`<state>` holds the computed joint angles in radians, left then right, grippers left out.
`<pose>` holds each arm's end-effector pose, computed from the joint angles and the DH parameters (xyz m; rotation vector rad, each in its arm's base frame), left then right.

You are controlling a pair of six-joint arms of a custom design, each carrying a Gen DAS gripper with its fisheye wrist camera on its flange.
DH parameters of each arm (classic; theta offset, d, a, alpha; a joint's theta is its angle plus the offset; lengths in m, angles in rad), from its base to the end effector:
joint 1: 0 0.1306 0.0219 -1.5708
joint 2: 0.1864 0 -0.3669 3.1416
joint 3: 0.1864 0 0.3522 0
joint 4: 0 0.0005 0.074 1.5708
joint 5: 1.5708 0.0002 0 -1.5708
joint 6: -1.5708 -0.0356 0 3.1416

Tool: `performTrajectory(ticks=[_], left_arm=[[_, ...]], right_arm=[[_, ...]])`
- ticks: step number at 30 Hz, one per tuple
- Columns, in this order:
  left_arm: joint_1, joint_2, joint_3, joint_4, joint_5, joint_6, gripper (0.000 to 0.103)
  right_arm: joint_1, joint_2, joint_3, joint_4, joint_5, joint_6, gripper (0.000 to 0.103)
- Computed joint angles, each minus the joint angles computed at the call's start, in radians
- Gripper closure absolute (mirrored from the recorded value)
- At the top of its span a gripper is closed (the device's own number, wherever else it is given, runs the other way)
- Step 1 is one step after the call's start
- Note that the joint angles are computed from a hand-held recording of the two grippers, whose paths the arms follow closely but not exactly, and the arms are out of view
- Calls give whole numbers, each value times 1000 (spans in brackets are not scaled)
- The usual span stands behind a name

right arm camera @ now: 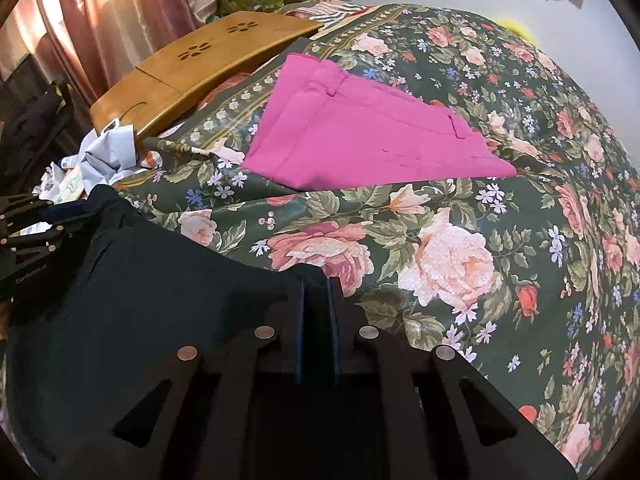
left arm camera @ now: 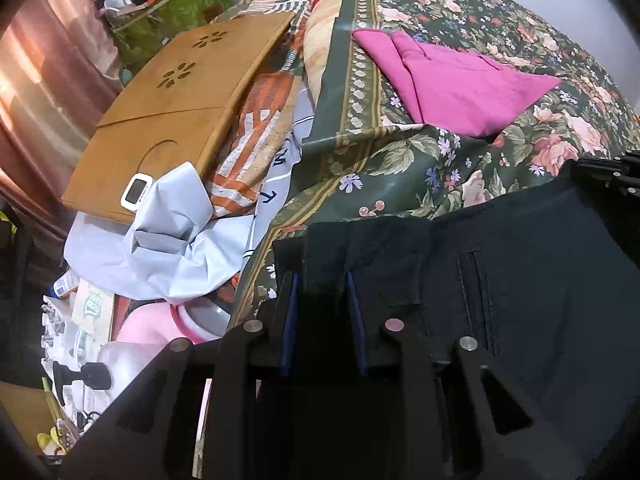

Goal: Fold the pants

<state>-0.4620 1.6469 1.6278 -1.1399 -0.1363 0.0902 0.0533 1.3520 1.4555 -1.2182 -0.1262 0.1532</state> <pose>0.4610 -0.2247 0.3780 0.4628 2.6695 0.0236 0.4075 0.0257 0.4355 -0.3149 2.6586 0.1379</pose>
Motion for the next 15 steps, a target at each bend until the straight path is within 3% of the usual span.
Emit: performTrajectory(ticks=[4,7,9,11,15], left_arm=[[5,-8,26,-34,24,-9,74],[-3,-49,22,-42,-9,-14,70],[-1,-75,18,-49,7,-4,54],[11,-117,0,-41,63,15,33],[24,-180,-28,-66,118,60,21]], right_arm=[[11,-32,16,-31,30,-13,91],[8,-76,30,-68,24,-1,89],[5,-111,38,-91,11,9,84],[5,-158,35,-102,-1,19,68],[12,-256,9,-107,-3,14,45]])
